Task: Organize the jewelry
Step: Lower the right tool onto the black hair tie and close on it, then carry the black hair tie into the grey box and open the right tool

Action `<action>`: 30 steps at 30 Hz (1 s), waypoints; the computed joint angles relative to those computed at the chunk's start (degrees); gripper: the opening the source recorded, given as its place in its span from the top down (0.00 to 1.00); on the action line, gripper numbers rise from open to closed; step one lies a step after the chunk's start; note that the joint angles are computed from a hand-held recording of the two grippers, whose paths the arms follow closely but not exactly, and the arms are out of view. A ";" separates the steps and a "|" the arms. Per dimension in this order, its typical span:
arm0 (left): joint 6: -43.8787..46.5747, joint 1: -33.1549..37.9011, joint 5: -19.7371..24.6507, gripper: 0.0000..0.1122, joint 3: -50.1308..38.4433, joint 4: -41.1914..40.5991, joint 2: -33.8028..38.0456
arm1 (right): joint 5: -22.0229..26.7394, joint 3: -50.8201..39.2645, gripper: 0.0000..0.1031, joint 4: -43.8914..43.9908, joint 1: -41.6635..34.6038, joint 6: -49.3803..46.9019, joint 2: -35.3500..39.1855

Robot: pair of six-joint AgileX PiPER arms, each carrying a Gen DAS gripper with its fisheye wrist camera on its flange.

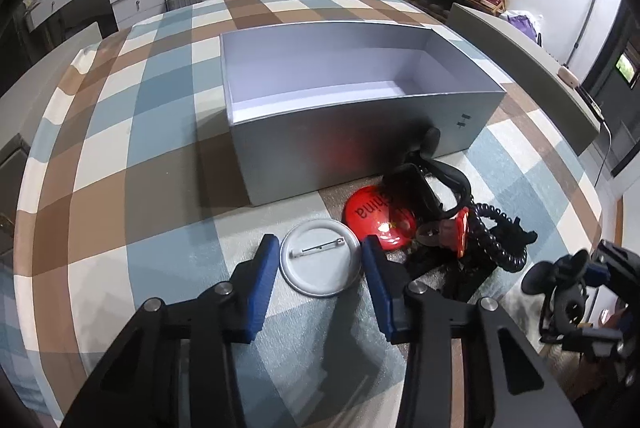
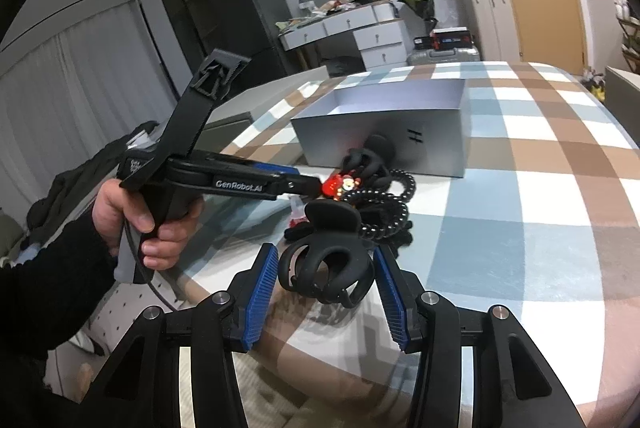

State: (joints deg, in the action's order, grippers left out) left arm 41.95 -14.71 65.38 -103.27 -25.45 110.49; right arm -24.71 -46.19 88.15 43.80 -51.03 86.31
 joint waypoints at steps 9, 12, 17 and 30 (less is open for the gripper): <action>0.83 0.50 -2.70 0.67 2.83 -0.28 -2.17 | -5.80 1.69 0.53 2.48 2.27 -0.22 -2.96; 0.51 1.18 -4.72 0.67 4.19 -0.53 -4.08 | -7.08 1.89 0.53 3.16 2.52 -0.92 -3.91; -0.18 2.41 -8.15 0.67 6.61 -2.50 -7.72 | -8.14 1.50 0.53 3.59 1.97 -2.23 -5.50; -2.75 3.11 -8.01 0.67 -1.88 -7.13 -5.87 | 3.86 -8.74 0.53 8.27 -10.59 -18.38 -7.36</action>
State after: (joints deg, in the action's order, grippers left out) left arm 39.20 -11.60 57.37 -105.15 -32.58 104.62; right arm -20.84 -54.93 96.43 33.21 -69.41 78.95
